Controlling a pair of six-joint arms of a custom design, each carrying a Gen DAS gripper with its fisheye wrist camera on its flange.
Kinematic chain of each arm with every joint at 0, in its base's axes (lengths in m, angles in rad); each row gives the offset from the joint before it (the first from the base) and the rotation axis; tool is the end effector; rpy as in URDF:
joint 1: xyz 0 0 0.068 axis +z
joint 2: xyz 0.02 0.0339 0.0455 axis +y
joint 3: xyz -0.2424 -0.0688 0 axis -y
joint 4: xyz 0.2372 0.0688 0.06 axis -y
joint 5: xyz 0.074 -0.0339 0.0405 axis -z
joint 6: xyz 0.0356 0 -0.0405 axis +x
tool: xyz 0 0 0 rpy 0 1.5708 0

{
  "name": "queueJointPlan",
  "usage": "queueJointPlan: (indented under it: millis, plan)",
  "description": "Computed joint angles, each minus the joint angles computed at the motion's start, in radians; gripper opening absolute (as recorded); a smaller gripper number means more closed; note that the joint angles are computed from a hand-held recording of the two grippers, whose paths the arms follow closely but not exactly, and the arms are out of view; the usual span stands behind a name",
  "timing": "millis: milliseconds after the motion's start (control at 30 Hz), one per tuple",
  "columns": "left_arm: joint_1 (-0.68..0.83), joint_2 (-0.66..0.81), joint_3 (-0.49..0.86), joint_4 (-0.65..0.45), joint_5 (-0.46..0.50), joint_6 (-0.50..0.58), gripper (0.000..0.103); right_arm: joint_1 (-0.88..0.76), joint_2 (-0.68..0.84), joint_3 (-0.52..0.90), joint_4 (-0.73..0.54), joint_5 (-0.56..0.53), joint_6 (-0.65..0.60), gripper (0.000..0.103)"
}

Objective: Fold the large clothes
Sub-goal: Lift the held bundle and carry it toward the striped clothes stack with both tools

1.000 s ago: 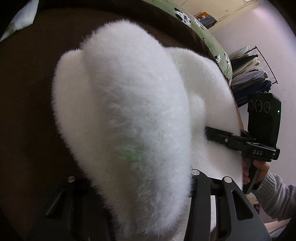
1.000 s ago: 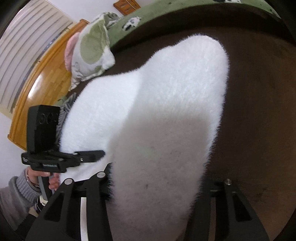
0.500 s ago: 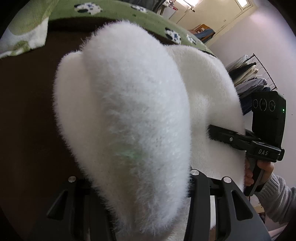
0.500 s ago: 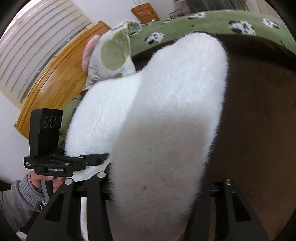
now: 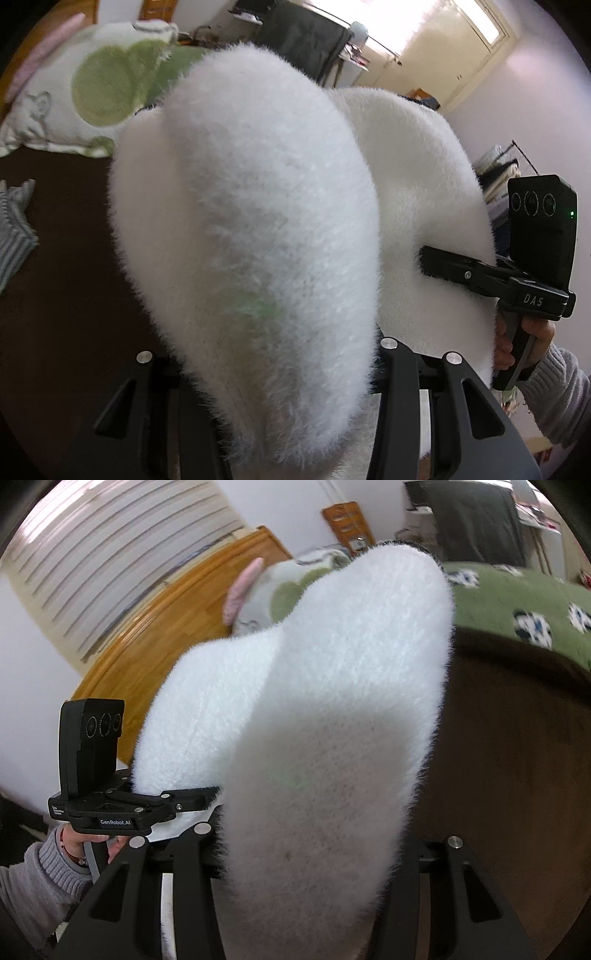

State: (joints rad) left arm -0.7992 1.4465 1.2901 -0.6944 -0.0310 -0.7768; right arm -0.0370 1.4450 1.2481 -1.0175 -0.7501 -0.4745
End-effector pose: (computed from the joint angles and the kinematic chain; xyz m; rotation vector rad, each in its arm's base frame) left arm 0.2141 -0.2185 0.2940 0.0136 2.5365 -0.6491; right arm 0.2696 0.0143 0.2727 -0.7134 2.3946 0.8357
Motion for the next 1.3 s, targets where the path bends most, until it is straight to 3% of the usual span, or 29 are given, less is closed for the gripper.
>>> queueJointPlan:
  millis: [233, 367, 633, 1033, 1300]
  plan:
    - [-0.055, -0.043, 0.237, -0.291, -0.112, -0.079, 0.044, 0.057, -0.01, 0.253, -0.253, -0.026, -0.019, 0.047]
    - [-0.11, 0.006, 0.434, -0.458, -0.198, -0.154, 0.044, 0.105, 0.021, 0.404, -0.354, -0.035, -0.006, 0.047]
    - [-0.166, -0.012, 0.539, -0.627, -0.282, -0.273, 0.044, 0.176, 0.053, 0.552, -0.457, -0.039, 0.001, 0.047]
    - [-0.221, -0.09, 0.514, -0.704, -0.34, -0.355, 0.044, 0.292, 0.021, 0.568, -0.443, 0.0, 0.069, 0.046]
    - [-0.111, -0.21, 0.454, -0.727, -0.273, -0.257, 0.044, 0.502, 0.039, 0.598, -0.314, 0.119, 0.284, 0.046]
